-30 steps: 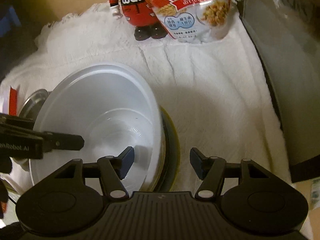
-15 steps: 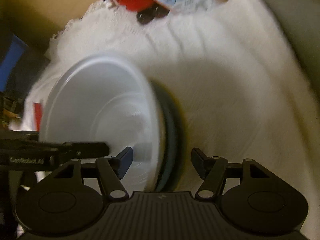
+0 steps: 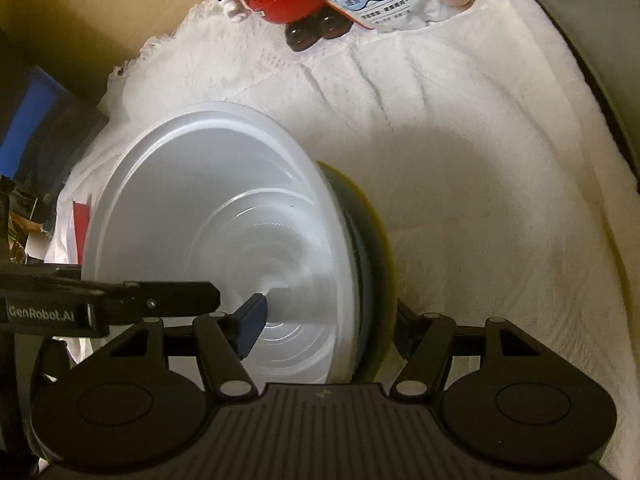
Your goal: Organize plates and bowls
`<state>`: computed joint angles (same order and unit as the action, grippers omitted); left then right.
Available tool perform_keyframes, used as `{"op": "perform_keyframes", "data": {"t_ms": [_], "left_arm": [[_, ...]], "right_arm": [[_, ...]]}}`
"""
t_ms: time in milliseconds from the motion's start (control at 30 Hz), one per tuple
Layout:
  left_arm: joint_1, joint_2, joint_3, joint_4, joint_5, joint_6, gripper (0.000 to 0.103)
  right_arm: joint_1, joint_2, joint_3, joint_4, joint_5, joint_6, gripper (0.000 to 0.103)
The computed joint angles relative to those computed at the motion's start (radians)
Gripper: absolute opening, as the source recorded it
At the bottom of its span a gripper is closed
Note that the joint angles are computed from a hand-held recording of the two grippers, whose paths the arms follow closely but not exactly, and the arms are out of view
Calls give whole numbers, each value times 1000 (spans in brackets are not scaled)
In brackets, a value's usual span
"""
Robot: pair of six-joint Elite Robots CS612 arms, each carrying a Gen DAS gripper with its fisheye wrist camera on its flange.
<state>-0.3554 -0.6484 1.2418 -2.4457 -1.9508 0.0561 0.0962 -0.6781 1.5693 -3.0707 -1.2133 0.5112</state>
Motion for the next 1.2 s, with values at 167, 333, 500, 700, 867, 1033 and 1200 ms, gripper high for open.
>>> {"op": "perform_keyframes", "data": {"t_ms": [167, 333, 500, 700, 867, 1033, 1200], "left_arm": [[5, -7, 9, -51, -6, -33, 50], [-6, -2, -5, -30, 58, -31, 51], [-11, -2, -6, -22, 73, -13, 50], [-17, -6, 0, -24, 76, 3, 51], [-21, -7, -2, -16, 88, 9, 52], [-22, -7, -3, -13, 90, 22, 53], [-21, -6, 0, -20, 86, 29, 53]], "right_arm": [[9, -5, 7, -18, -52, 6, 64], [22, -21, 10, 0, -153, -38, 64], [18, -26, 13, 18, -149, -47, 64], [10, -20, 17, 1, -101, -14, 64], [5, -6, 9, -13, -37, -5, 64], [8, 0, 0, -13, -18, -17, 64], [12, 0, -2, -11, -23, -12, 65]]}}
